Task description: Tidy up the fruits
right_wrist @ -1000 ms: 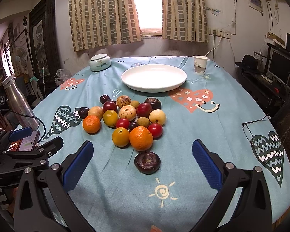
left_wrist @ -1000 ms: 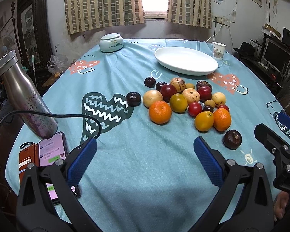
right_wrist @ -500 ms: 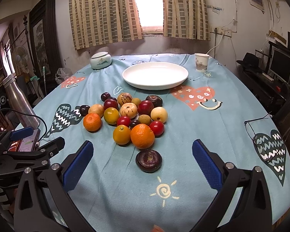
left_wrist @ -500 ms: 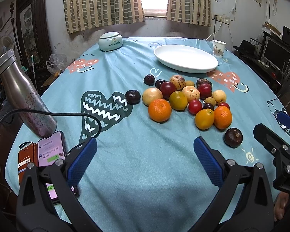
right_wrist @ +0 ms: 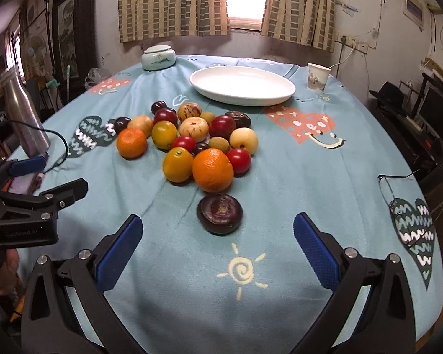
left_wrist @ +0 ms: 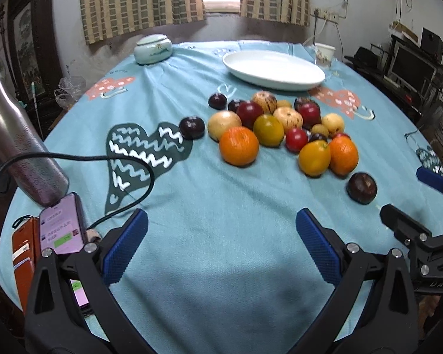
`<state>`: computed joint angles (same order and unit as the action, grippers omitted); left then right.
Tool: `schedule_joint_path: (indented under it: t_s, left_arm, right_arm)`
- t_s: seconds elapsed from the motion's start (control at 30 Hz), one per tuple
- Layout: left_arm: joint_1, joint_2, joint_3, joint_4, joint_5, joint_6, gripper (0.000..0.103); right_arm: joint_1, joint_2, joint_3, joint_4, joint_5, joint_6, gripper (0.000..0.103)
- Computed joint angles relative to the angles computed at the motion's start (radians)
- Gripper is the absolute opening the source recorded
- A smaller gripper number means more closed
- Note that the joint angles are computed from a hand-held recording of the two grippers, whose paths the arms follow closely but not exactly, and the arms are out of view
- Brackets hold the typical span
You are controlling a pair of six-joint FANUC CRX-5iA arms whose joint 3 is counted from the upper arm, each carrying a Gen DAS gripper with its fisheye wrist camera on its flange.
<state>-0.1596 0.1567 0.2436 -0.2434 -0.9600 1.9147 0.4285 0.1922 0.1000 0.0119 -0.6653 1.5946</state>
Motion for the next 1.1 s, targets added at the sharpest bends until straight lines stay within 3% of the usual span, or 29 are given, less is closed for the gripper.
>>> schedule_joint_path:
  t_s: [0.17,0.23,0.33,0.47,0.57,0.63,0.77,0.9,1.03,1.1]
  left_arm:
    - [0.03,0.044,0.028,0.073,-0.011,-0.089,0.101]
    - [0.047,0.07,0.05,0.111,-0.015,-0.138,0.101]
    - [0.071,0.101,0.076,0.165,-0.011,-0.178,0.101]
    - [0.077,0.164,0.164,0.153,-0.06,-0.183,0.101]
    - [0.088,0.209,0.212,0.197,-0.087,-0.217,0.089]
    - [0.088,0.242,0.249,0.21,-0.109,-0.238,0.079]
    - [0.089,0.262,0.257,0.231,-0.096,-0.257,0.076]
    - [0.081,0.292,0.289,0.229,-0.12,-0.279,0.059]
    - [0.081,0.289,0.279,0.232,-0.1,-0.287,0.054]
    - [0.082,0.285,0.272,0.232,-0.091,-0.282,0.049]
  right_arm:
    - [-0.02,0.038,0.055,-0.059,-0.058,0.089,0.102]
    - [-0.019,0.054,0.067,-0.029,-0.061,0.068,0.102]
    - [-0.045,0.086,0.148,-0.144,-0.132,0.166,0.102]
    - [-0.053,0.118,0.192,-0.161,-0.156,0.178,0.1]
    - [-0.073,0.161,0.258,-0.2,-0.224,0.198,0.084]
    - [-0.081,0.179,0.285,-0.217,-0.259,0.208,0.082]
    - [-0.093,0.204,0.317,-0.236,-0.288,0.213,0.08]
    - [-0.103,0.244,0.373,-0.266,-0.347,0.223,0.07]
    - [-0.101,0.245,0.372,-0.258,-0.338,0.222,0.066]
    - [-0.106,0.24,0.37,-0.279,-0.337,0.243,0.054]
